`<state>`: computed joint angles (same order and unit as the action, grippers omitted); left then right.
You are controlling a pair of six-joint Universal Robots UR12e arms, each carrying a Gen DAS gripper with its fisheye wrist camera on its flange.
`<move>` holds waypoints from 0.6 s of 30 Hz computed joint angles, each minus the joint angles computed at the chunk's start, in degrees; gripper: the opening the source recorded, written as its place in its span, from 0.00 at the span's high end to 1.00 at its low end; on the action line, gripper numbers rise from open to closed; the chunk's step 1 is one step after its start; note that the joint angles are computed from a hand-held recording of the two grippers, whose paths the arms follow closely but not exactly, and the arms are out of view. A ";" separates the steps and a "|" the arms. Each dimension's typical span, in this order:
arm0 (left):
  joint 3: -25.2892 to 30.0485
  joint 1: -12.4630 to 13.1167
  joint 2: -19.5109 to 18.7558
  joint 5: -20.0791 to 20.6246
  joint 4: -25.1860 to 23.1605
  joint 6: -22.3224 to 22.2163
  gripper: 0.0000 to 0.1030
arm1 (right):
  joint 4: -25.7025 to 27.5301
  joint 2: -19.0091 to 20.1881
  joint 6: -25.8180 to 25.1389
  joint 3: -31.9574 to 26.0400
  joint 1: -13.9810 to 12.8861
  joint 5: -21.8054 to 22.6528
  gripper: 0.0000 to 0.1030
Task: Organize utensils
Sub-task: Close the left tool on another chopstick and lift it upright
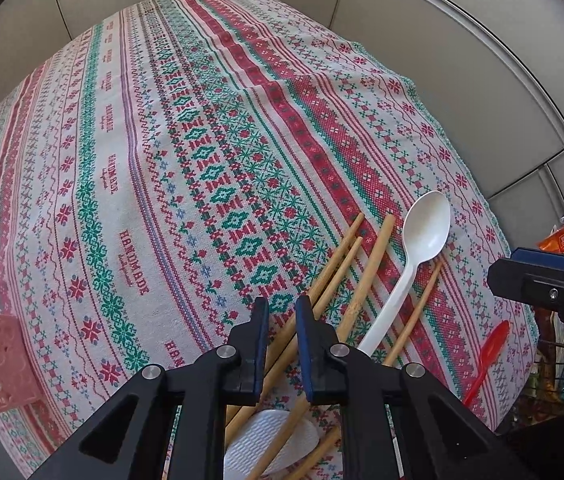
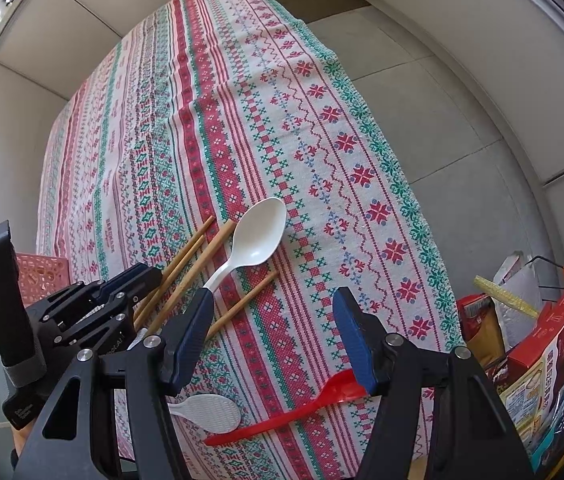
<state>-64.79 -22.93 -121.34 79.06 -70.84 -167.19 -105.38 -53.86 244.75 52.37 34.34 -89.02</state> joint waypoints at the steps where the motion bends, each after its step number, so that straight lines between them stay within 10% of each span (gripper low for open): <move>1: 0.02 -0.08 0.02 0.21 -0.15 0.15 0.87 | -0.02 -0.01 -0.02 0.03 -0.01 0.01 0.37; 18: -0.59 -0.70 -0.44 7.10 4.24 -6.99 0.88 | 0.32 0.52 0.11 -0.73 0.13 0.61 0.37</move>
<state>-65.38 -23.63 -121.78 86.16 -66.60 -174.18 -105.05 -53.33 244.86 51.64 34.47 -88.42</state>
